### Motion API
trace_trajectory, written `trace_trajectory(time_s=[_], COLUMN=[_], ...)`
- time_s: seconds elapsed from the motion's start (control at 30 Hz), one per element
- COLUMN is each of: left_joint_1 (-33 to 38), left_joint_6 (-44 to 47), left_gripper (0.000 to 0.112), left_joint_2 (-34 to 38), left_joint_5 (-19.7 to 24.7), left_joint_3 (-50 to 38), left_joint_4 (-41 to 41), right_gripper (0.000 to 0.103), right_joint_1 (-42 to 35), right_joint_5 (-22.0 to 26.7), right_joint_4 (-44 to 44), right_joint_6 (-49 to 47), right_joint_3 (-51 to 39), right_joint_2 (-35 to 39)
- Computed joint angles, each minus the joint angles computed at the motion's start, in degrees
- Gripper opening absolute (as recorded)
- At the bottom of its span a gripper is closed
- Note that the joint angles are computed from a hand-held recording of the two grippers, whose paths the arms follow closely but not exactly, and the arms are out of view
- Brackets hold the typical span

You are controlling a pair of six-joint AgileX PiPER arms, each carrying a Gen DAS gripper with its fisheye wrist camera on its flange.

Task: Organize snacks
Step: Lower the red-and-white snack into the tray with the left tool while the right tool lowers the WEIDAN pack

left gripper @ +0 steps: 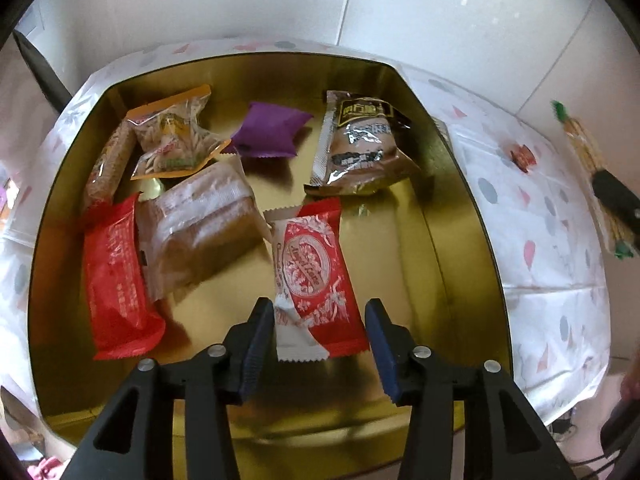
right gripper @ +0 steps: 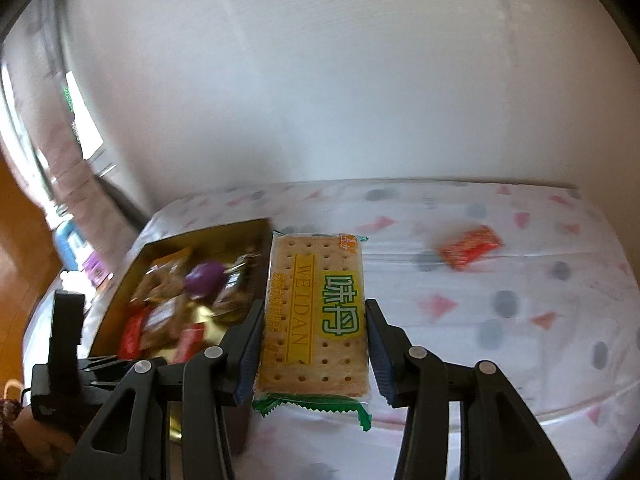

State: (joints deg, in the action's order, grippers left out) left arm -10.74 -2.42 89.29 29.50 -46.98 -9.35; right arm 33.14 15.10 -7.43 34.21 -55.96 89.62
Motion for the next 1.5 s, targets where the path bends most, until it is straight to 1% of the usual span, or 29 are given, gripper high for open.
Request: trace_trajectory(time_s=[0.07, 0.1, 0.2, 0.33, 0.57, 0.63, 0.7, 0.83, 0.93, 1.1, 1.3, 1.43, 1.5], left_joint_1=[-0.31, -0.47, 0.64, 1.71, 4.48, 5.32, 5.68, 5.95, 6.23, 6.38, 6.68, 6.17, 6.34], left_joint_6=[-1.16, -1.98, -1.87, -3.52, -4.42, -4.10, -5.10, -6.73, -6.36, -6.31, -6.77, -7.83, -7.44], left_gripper=[0.048, 0.048, 0.053, 0.054, 0.055, 0.058, 0.061, 0.061, 0.061, 0.061, 0.061, 0.061, 0.061], left_joint_2=[-0.80, -0.87, -2.63, -5.09, -7.95, -8.29, -8.29, -9.09, -8.99, -8.89, -8.16, -7.74, -7.46], left_joint_5=[0.17, 0.41, 1.46, 1.76, 3.13, 3.38, 3.20, 3.53, 3.40, 3.37, 3.57, 3.58, 3.44], left_joint_3=[0.53, 0.54, 1.40, 2.22, 2.87, 2.86, 2.75, 2.56, 2.33, 2.28, 1.45, 1.31, 1.19], left_joint_4=[1.39, 2.22, 2.60, 4.64, 7.15, 6.81, 7.08, 8.22, 7.97, 8.12, 8.28, 8.77, 8.36], right_gripper=[0.048, 0.048, 0.048, 0.048, 0.048, 0.048, 0.048, 0.048, 0.048, 0.048, 0.049, 0.050, 0.054], right_joint_1=[1.18, 1.96, 3.70, 6.05, 8.07, 8.54, 9.09, 9.90, 10.28, 11.32, 11.49, 10.97, 10.83], right_joint_5=[0.45, 0.62, 1.80, 3.48, 7.23, 7.63, 8.20, 9.68, 10.46, 12.60, 12.24, 10.94, 10.14], right_joint_4=[3.90, 4.50, 10.71, 13.69, 15.03, 14.80, 13.74, 12.16, 11.62, 6.63, 6.93, 9.99, 11.39], right_joint_6=[-4.45, -5.09, -11.78, -15.76, -16.27, -15.81, -14.52, -12.04, -11.42, -6.44, -7.10, -9.85, -11.14], right_joint_3=[-1.72, -2.26, -5.13, -8.67, -12.56, -13.21, -13.90, -15.44, -16.36, -18.62, -18.14, -16.60, -15.93], right_joint_2=[1.45, 1.91, 4.30, 7.51, 10.78, 11.54, 12.31, 14.18, 15.08, 17.15, 17.12, 16.12, 15.65])
